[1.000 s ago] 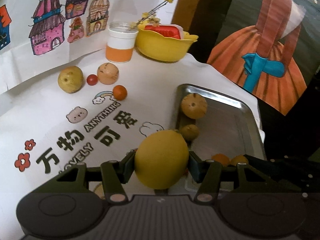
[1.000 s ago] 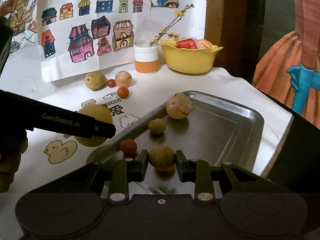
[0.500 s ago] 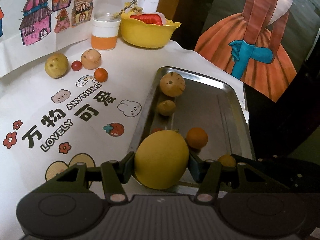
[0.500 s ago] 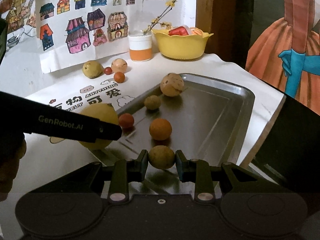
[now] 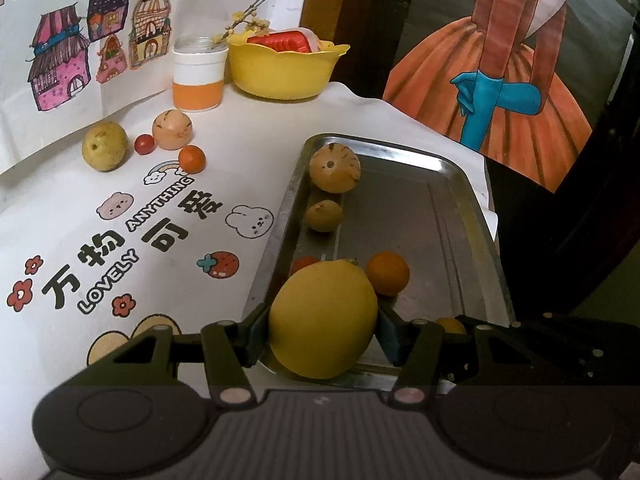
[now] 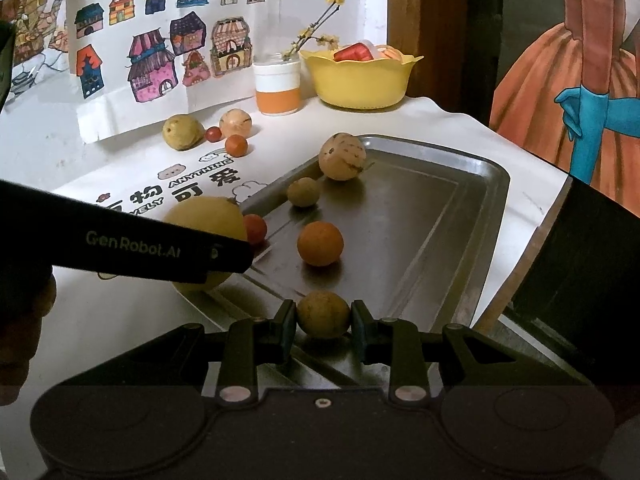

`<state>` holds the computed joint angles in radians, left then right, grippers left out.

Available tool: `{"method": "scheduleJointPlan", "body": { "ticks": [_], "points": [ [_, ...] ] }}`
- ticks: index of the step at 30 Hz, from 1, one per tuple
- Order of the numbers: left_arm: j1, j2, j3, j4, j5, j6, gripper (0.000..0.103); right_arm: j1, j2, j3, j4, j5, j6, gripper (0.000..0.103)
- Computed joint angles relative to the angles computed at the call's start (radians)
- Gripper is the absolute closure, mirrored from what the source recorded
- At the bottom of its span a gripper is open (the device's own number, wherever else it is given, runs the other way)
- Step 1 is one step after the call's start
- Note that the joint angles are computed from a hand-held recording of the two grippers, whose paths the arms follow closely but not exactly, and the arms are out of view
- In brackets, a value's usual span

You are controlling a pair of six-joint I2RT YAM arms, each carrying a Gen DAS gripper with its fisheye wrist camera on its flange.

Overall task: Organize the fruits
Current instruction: 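Carry the yellow fruit with the left gripper while the right gripper carries the brown fruit over the tray, then open the left gripper on the tray while the right gripper releases the brown fruit there, then lift both open grippers and move them toward the remaining table fruits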

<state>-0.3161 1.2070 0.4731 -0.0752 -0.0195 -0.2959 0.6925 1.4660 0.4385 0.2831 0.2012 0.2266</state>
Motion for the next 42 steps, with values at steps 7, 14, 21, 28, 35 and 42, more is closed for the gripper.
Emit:
{"method": "scheduleJointPlan", "body": {
  "ticks": [7,14,21,28,35,42],
  "points": [
    [-0.006,0.006,0.004,-0.001,-0.01,0.001,0.043,-0.005,-0.005,-0.01,0.01,-0.002,0.002,0.071],
    [-0.005,-0.001,0.005,-0.011,-0.015,0.001,0.041,-0.003,-0.015,-0.016,0.013,0.002,0.005,0.064],
    [0.002,-0.064,-0.001,-0.055,-0.026,0.003,0.025,0.021,-0.068,-0.03,-0.013,0.04,0.022,0.045],
    [0.001,-0.164,-0.014,-0.113,-0.059,0.006,0.003,0.067,-0.153,-0.046,-0.057,0.097,0.041,0.017],
    [0.05,-0.32,-0.048,-0.21,-0.082,0.045,0.001,0.153,-0.238,-0.051,-0.134,0.158,0.08,0.003],
    [0.185,-0.517,-0.097,-0.347,-0.021,0.162,0.001,0.277,-0.268,-0.005,-0.271,0.184,0.165,0.001]
  ]
}}
